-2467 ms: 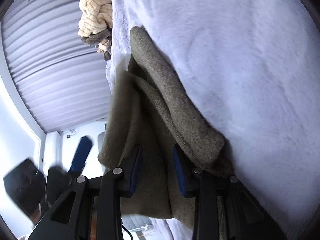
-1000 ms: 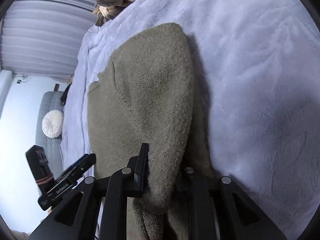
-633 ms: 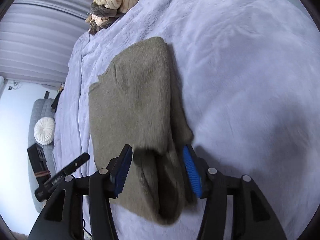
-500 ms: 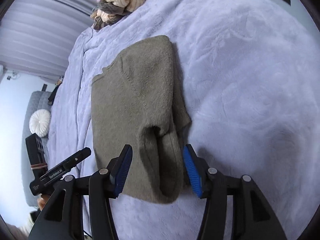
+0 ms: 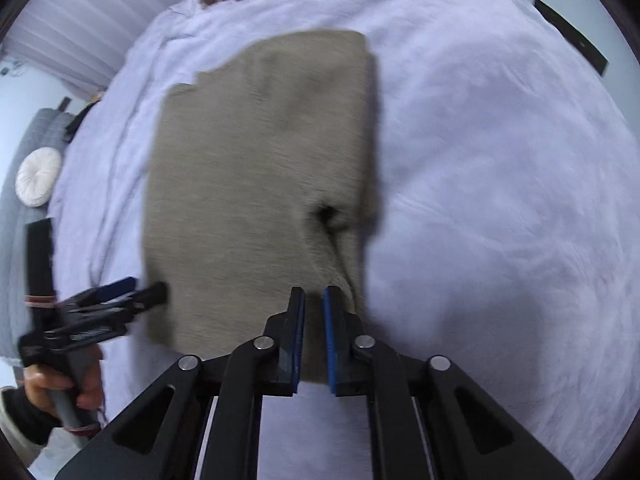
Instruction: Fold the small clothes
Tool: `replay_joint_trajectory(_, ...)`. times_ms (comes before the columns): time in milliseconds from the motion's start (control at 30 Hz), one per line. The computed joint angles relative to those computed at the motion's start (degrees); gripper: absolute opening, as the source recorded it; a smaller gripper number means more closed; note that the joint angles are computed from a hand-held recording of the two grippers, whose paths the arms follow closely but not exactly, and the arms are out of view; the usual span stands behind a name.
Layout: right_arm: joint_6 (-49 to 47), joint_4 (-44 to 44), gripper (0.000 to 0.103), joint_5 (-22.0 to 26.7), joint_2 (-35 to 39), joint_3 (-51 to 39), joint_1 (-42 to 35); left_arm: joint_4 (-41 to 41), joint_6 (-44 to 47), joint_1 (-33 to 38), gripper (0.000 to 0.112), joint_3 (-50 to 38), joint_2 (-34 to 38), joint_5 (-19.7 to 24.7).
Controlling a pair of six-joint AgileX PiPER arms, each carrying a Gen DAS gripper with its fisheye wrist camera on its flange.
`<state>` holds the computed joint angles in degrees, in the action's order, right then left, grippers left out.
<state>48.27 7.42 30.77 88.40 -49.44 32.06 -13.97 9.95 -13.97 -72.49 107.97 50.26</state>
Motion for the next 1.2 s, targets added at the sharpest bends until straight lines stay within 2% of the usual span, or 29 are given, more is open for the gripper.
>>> replay_joint_trajectory(67, -1.23, 2.59, 0.0, -2.19, -1.22, 2.39, -0.61, 0.36, -0.52, -0.28, 0.096, 0.09, 0.02, -0.42)
replay_joint_trajectory(467, 3.57, -0.31, 0.0, 0.31, -3.02, 2.08, 0.16, 0.62, -0.3, -0.21, 0.096, -0.52, 0.55, -0.03)
replay_joint_trajectory(600, 13.86, -9.64, 0.001, 3.62, -4.22, 0.18, 1.59, 1.15, -1.49, -0.9, 0.096, -1.64, 0.84, 0.5)
replay_joint_trajectory(633, 15.75, -11.63, 0.006, 4.48, -4.49, -0.42, 1.48, 1.07, -1.61, -0.9, 0.096, -1.88, 0.81, 0.84)
replay_joint_trajectory(800, 6.4, -4.49, 0.01, 1.26, -5.28, -0.31, -4.38, 1.33, -3.55, -0.72, 0.096, -2.24, -1.97, -1.69)
replay_joint_trajectory(867, 2.42, -1.64, 0.021, 0.07, -4.14, -1.3, -6.02, 0.51, -3.46, -0.05, 0.096, -4.95, -0.92, -0.75)
replay_joint_trajectory(933, -0.63, 1.28, 0.027, -1.25, -2.82, -2.05, -7.39, 0.25, -3.68, 0.24, 0.096, -7.61, 0.71, -0.01)
replay_joint_trajectory(1100, -8.21, 11.01, 0.031, -4.14, -0.31, -1.67, -10.53, 0.55, -5.61, 0.42, 0.096, -14.14, 4.79, 1.93)
replay_joint_trajectory(1200, -10.15, 13.14, 0.034, -5.28, -0.97, -0.81, -11.31, -3.47, -4.11, 2.61, 0.096, -16.42, 6.32, 3.03)
